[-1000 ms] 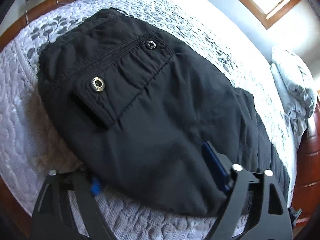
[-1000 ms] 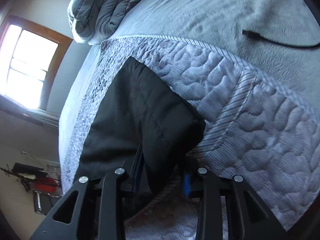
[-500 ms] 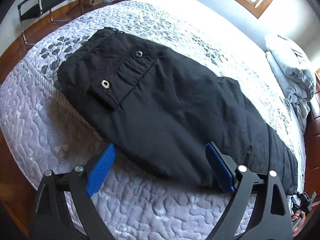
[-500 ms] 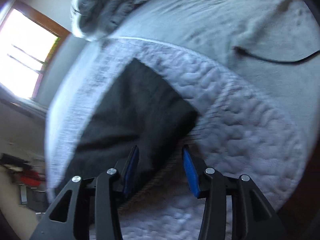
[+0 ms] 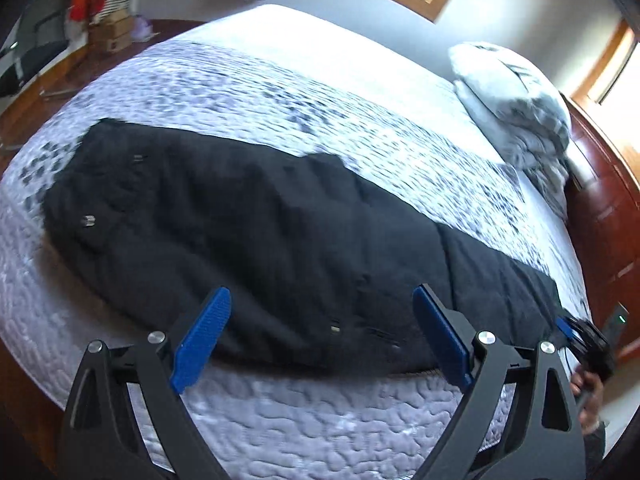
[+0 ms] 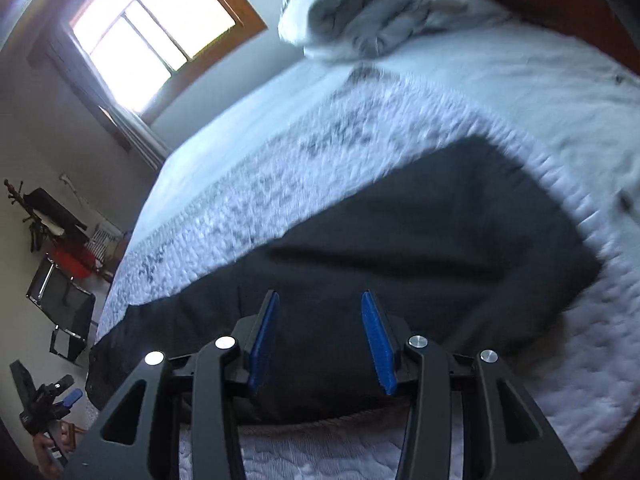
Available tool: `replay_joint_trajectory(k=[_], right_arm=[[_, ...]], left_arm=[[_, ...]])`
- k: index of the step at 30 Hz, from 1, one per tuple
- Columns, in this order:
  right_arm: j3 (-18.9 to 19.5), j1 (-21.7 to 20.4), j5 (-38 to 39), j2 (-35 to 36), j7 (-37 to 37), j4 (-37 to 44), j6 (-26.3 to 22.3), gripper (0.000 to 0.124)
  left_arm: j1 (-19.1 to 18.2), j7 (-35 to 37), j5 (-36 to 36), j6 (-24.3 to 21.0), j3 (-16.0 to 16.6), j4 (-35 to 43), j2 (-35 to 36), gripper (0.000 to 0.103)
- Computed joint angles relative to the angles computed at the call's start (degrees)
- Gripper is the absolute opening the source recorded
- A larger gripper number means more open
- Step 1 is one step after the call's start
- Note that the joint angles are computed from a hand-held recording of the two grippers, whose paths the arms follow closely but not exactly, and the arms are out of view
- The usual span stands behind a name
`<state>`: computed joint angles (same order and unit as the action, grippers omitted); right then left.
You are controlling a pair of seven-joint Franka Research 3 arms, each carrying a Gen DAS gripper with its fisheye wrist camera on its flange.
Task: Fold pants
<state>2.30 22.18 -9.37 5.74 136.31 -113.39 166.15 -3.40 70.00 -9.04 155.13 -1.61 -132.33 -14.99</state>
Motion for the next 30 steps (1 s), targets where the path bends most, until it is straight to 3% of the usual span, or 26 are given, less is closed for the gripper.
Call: replay_joint_trajectory(k=[4,8,11,13,22,27,30], right_arm=[[-1.0,1.2,-3.6,3.6,1.6,2.2,-5.6,0.04],[-2.3,3.0,-10.3,4.2,3.2,2.7,-7.4,0.04],[-2.9,3.4,-14.0,2.2,6.3,1.5,-4.4,0.042],[-3.6,3.5,-19.0,1.9,9.9,2.6,-5.0,0.044],[-3.8,-1.3,-11.2,7.6,4.7,9.4,-9.0,0.042],[-5.1,0.4,-11.2,10.3,1.9,12.9,-11.8,0.046],[-5.1,0.3,-9.7,8.8,1.7,11.3,-9.9,0.046]], left_arm=[[-1.3,1.7,0.7,-0.1,-1.3,1.7,2.1,0.092],[-2.1,3.4,0.0,-0.5,-2.1,3.8,4.7,0.092],[-2.1,3.6,-0.5,-0.7,-2.6,4.5,5.6,0.094],[-1.9,3.5,0.4,-1.1,-3.1,4.8,6.1,0.094],[-1.2,2.6,2.4,-2.5,-3.6,4.6,6.1,0.094],[-1.3,2.3,2.7,-2.9,-3.8,4.8,6.4,0.094],[-1.5,2.9,2.2,-3.2,-3.8,5.2,6.7,0.094]])
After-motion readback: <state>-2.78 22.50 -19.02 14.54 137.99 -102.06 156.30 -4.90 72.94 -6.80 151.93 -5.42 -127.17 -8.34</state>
